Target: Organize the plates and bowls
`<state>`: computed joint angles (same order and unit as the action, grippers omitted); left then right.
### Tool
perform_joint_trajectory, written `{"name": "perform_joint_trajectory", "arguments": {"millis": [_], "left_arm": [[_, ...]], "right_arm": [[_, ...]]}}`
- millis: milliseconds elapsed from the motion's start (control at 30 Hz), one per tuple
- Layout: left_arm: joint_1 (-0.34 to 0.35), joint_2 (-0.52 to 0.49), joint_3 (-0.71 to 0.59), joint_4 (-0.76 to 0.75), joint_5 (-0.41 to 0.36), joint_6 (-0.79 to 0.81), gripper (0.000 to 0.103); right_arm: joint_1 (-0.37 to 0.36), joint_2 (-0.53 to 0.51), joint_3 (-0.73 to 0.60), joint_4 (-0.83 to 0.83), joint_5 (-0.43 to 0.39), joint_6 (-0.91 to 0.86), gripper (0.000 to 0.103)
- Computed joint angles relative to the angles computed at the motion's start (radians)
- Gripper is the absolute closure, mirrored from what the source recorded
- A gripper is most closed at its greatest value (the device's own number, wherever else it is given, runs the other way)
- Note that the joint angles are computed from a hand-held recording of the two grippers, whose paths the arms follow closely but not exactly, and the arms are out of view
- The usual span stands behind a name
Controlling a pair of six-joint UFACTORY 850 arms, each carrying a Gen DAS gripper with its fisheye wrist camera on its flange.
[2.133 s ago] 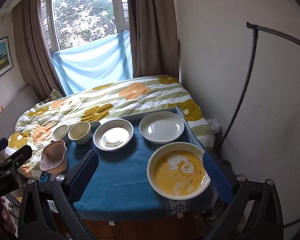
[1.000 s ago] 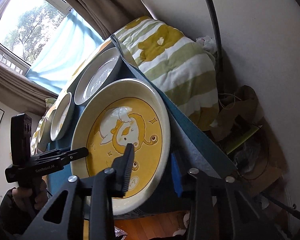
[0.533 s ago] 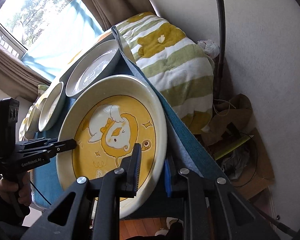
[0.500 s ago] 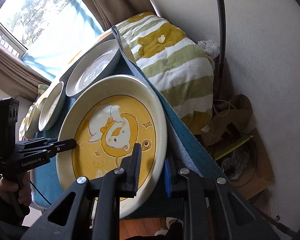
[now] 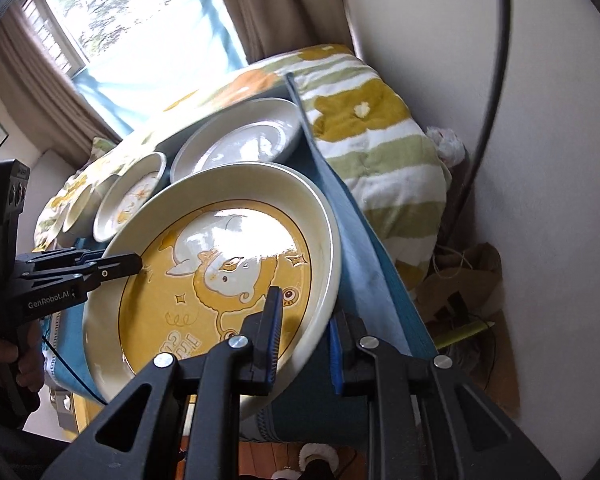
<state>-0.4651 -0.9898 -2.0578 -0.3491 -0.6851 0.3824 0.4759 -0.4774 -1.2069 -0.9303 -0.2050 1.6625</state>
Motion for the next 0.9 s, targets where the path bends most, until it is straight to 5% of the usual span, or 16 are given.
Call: {"name": "perform_joint_trajectory", "arguments": {"millis": [200,533,900], "left_arm": [[0.052,0.149,0.192,0.001,0.115,-0.06,0.087],[0.181,0.339,0.47,0.102,0.223,-0.19,0.087],[0.33,0.315,0.577,0.087,0.255,-0.156,0.087]], "right_arm": [[0.016,-0.035,-0.119,0.277,0.003,-0.418,0.084],[0.072,-0.227,-0.411,0.981,-0.035,-1.233,0.084],[0.16,-0.501,-0.751,1.143,-0.15,-1.377,0.084]]}}
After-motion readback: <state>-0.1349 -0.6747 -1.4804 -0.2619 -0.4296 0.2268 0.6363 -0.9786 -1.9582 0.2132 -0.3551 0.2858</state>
